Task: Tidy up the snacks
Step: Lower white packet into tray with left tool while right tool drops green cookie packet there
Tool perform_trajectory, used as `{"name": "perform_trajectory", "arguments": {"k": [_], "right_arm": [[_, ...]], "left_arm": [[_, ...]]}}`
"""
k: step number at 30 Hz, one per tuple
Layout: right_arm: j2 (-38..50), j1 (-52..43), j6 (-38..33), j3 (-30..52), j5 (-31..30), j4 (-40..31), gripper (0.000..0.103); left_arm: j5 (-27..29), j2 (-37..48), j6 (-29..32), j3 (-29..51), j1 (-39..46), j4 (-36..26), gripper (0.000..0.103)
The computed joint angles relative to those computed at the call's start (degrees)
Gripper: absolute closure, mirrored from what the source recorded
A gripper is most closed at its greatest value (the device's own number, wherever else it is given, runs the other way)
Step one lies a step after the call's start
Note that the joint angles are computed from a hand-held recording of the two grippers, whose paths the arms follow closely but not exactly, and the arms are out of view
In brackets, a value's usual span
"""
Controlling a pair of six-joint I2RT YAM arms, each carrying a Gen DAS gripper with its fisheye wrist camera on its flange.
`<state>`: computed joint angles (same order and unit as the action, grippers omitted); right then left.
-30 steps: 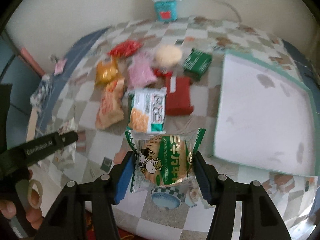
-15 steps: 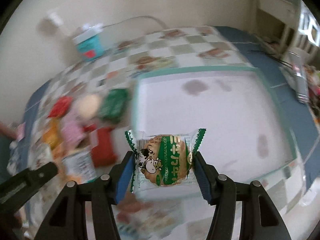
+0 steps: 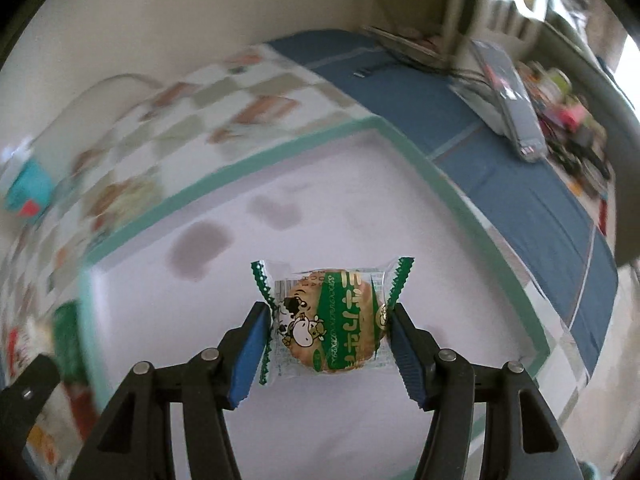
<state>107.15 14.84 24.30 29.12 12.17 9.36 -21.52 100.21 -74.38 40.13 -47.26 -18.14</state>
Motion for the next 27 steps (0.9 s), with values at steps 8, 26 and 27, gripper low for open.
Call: {"name": "perform_trajectory", "arguments": {"k": [8,26,27], "right_arm": [[0.9,-5.5,-0.5,2.7,1.2,2.3,0.039],[-14.7,5.2,0.6,-3.1,1.3,-5.5,0.014],[-16.1,6.4,0.7,-3.8,1.2,-5.9,0.012]], "left_arm": [[1.2,7.9,8.7,6.3,3.0,5.9,0.049],[-0.8,-18.9,-5.4,-11.9,6.0,-5.8,0.014],[-1.4,-22.3,-7.3,-13.8,5.9,-8.4,0.014]]}}
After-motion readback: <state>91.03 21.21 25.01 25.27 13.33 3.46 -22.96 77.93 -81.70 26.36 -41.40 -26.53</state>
